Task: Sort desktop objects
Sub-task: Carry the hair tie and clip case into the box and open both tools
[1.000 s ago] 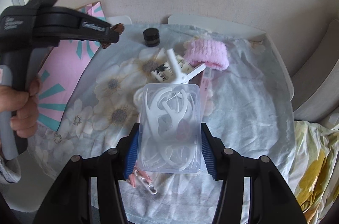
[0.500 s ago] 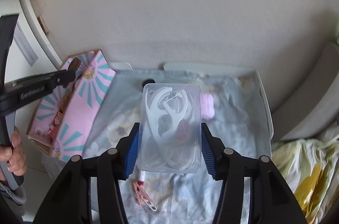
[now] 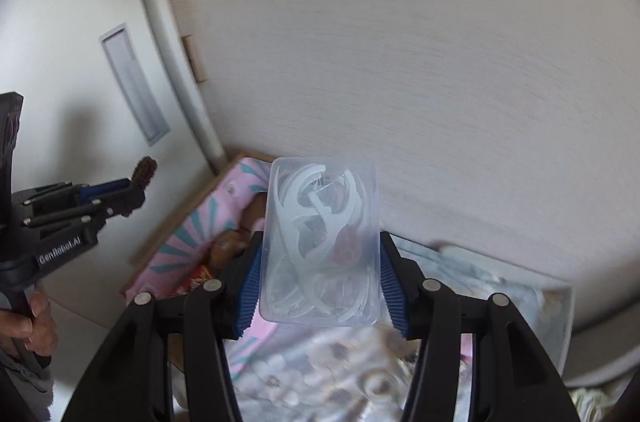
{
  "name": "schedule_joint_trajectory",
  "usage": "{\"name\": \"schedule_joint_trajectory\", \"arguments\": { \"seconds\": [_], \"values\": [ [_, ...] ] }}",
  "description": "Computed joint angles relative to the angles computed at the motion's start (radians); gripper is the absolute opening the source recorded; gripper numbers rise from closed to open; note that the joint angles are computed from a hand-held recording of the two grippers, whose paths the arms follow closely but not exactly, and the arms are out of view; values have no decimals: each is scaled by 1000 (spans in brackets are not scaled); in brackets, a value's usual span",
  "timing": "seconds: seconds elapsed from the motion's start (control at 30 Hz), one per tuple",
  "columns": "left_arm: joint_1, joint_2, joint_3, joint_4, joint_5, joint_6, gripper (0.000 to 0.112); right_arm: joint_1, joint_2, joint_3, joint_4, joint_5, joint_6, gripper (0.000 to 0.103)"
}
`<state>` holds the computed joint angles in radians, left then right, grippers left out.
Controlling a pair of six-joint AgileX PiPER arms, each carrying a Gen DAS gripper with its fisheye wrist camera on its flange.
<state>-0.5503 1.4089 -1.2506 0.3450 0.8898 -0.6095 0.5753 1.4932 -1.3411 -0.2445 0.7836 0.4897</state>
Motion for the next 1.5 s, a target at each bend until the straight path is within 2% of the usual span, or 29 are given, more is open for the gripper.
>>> {"name": "schedule_joint_trajectory", "arguments": {
  "seconds": [0.1,0.27,0.43,0.67,1.03,1.07,1.1,1.13,1.17,1.2,1.3,1.5],
  "values": [
    [50,-13,63,-49,-34,37,16,30,120,-102,70,-3,-61,49],
    [100,-3,201,-165,-142,97,16,67,321,-260,155,21,-133,49],
    [100,55,293,-234,-227,131,16,89,548,-461,155,132,-141,49],
    [117,100,341,-312,-289,199,16,90,645,-525,178,146,-164,49],
    [141,126,332,-334,-304,248,16,78,773,-686,170,215,-163,49],
    [142,125,332,-336,-306,248,19,77,786,-705,171,229,-160,50],
    [143,125,331,-344,-305,255,36,72,808,-739,181,258,-161,51],
    [147,131,322,-361,-294,272,76,66,831,-777,191,292,-160,55],
    [144,136,313,-357,-282,269,95,62,843,-800,194,313,-153,58],
    [136,126,317,-334,-288,245,102,59,846,-805,192,321,-141,62],
    [122,93,333,-309,-311,227,102,41,790,-723,200,264,-111,63],
    [97,84,332,-216,-305,148,102,14,663,-537,216,162,-71,63]
  ]
}}
